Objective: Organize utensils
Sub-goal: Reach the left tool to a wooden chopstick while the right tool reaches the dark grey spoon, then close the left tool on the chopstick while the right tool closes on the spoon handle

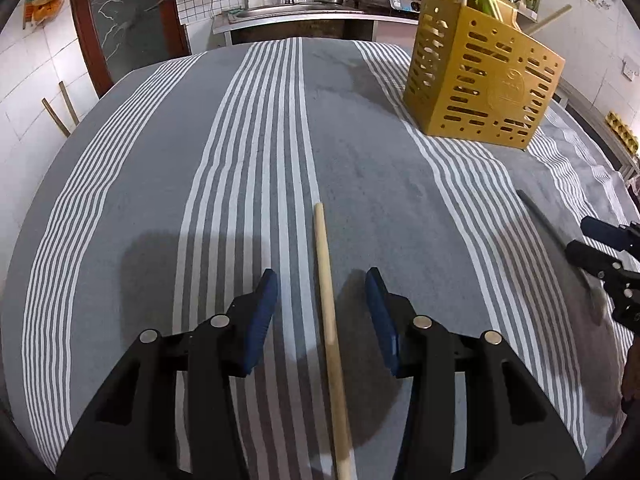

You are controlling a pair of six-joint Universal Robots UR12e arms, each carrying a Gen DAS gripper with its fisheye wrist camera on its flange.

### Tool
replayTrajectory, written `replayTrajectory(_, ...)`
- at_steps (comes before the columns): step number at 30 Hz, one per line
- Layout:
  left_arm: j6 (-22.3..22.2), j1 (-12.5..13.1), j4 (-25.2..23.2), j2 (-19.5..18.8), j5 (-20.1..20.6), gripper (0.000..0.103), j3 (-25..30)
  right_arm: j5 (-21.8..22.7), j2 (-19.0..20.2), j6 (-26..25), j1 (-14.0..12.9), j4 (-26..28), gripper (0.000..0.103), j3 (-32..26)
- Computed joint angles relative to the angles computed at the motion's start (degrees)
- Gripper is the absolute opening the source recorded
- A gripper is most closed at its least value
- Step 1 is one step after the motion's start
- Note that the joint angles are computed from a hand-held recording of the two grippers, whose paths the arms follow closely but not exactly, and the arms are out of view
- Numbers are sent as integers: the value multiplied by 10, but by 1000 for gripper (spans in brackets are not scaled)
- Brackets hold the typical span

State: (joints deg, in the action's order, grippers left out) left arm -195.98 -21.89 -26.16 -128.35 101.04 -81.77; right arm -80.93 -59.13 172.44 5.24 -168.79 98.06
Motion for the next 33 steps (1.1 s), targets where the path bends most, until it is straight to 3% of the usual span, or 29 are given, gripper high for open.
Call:
replayTrajectory(5,13,4,-25,-10,5,26,21,-26,21,7,10,45,49,-38)
replayTrajectory(8,23,6,-33,-12,3,23,26,-36,32,11,13,70,47,-59)
replayTrajectory(12,33,5,-36,-14,6,20,30,-39,42,-11,16,117,37,-87)
replayTrajectory(16,42,3,-36,-19,17,16,36,-27,44,-20,14,132,23,-94)
replayTrajectory(20,37,4,-37,-21,10,5,40,-23,43,-25,14,145,9,-100)
replayTrajectory(26,22,4,-24,-15,-11,4,36,3,36,-12,6,127,9,-90)
replayTrajectory(33,13,-3,24,-2,-2,4,26,56,7,5,-18,34,9,-45)
